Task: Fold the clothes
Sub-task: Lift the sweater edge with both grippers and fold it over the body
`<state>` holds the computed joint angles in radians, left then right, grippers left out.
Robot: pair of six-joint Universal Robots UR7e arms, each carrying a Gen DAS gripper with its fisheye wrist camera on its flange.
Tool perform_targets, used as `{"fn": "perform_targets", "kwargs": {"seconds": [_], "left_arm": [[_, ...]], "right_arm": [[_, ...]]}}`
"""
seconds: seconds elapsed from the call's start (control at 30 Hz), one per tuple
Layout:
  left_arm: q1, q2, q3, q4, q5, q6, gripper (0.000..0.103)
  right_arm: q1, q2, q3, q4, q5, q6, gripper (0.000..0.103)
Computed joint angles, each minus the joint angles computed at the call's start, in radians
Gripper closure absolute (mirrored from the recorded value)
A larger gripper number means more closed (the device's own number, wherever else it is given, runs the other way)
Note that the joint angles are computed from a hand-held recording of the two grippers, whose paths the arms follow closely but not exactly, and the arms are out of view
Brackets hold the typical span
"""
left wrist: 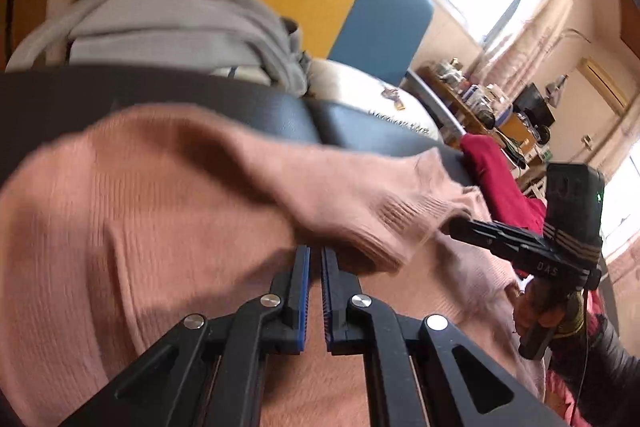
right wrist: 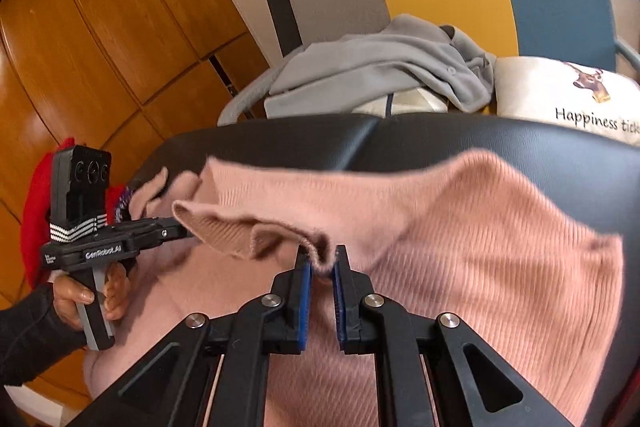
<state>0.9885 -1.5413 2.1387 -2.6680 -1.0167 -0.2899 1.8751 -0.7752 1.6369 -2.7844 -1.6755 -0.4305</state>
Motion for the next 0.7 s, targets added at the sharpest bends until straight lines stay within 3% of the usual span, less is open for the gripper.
{"fn": "perform_targets", "kwargs": {"seconds": [0.13,0.23,0.27,0.3,0.33,0.37,0.43,0.6,0.7], "left_arm": [[0.011,-0.040,0.046,-0.038,-0.043,-0.057,0.099],[0.072,-0.066,0.068,-0.125,-0.221,-0.143,0.095],[0.095,-0.071,0.077,-0.164,-0.278,-0.182,0.086],[0.117,-0.073,0.086,-0.204,-0.334,-0.223,0.082],[0.135,-0.074,0.092,-0.238,-0.373,-0.258,0.082],[0.136,-0.077,0.100,-0.264,-0.374,-0.281,0.080],[0.122,-0.077,0.100,-0.268,-0.340,-0.286,0.079],[0.104,-0.044,0.075,-0.263,-0.317,-0.294,0.076],[0.104,-0.004,0.062,-0.299,-0.314,-0.309,0.071]], "right_arm": [[-0.005,-0.012,0.059,-0.046,-0.029,-0.007,0.094],[-0.007,-0.026,0.090,-0.076,-0.034,0.002,0.093],[-0.008,-0.031,0.098,-0.081,-0.032,0.010,0.091],[-0.011,-0.038,0.110,-0.092,-0.020,0.019,0.087],[-0.015,-0.046,0.121,-0.100,-0.004,0.031,0.067],[-0.025,-0.058,0.134,-0.101,0.026,0.051,0.038],[-0.045,-0.079,0.165,-0.127,0.084,0.100,0.024],[-0.119,-0.105,0.202,-0.154,0.300,0.333,0.023],[-0.128,-0.087,0.199,-0.200,0.361,0.390,0.023]]}}
